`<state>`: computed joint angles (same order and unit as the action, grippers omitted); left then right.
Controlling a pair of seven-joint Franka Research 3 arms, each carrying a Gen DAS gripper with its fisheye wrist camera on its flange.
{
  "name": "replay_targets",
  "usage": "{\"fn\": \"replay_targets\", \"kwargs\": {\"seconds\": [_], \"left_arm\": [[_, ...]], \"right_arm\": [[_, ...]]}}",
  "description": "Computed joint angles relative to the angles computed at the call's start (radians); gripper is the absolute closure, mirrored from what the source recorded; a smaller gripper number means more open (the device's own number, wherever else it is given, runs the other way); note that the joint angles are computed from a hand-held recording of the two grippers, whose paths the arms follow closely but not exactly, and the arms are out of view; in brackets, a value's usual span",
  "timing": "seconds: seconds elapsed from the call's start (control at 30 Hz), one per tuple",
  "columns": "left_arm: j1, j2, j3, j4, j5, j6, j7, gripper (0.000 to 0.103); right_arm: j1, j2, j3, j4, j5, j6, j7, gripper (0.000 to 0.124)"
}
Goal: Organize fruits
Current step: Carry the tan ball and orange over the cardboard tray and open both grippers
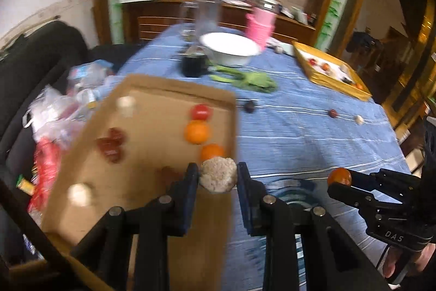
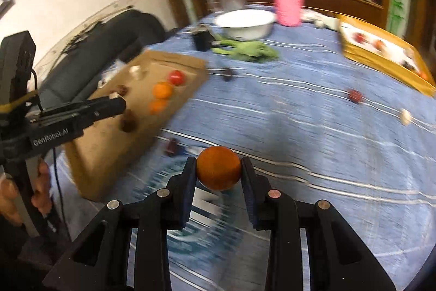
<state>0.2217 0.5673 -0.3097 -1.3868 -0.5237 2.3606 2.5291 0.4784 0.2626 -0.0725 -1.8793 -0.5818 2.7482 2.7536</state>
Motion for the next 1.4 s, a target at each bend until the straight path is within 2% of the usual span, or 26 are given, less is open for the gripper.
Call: {"fn": "replay_targets", "kwargs": {"seconds": [0.23, 0.4, 0.57, 0.7, 0.93, 1.17, 1.4], "left_arm": [[0.026, 0.114, 0.046, 0.163, 0.079, -0.012, -0.081, 0.072], [0.049, 0.186, 0.051, 0.255, 0.139, -0.055, -0.13, 0.072], [0.061, 0.218, 0.043, 0.284, 0.172, -0.083, -0.141, 0.072], [0.063, 0.243, 0.04, 0.312, 0.189, -0.108, -0.139, 0.072], [0.047, 0.285, 0.045, 0.368, 0.228, -0.136, -0.135, 0.072], [0.043, 0.286, 0.042, 0.353, 0.25, -0.104, -0.109, 0.072], [0.051, 0.28, 0.037, 0.348, 0.245, -0.1, -0.102, 0.071]], "right_arm": [[-0.004, 0.217, 0.06, 0.311, 0.199, -0.032, -0.27, 0.093], [0.004, 0.389, 0.099, 0.564, 0.335, -0.103, -0.452, 0.093], [0.041, 0.54, 0.092, 0.788, 0.425, -0.221, -0.562, 0.093], [0.073, 0.611, 0.047, 0.898, 0.472, -0.287, -0.574, 0.093], [0.092, 0.68, 0.016, 1.008, 0.496, -0.369, -0.562, 0.093], [0.102, 0.707, 0.005, 1.044, 0.492, -0.397, -0.535, 0.092], [0.123, 0.606, -0.012, 0.889, 0.452, -0.354, -0.505, 0.088]]}}
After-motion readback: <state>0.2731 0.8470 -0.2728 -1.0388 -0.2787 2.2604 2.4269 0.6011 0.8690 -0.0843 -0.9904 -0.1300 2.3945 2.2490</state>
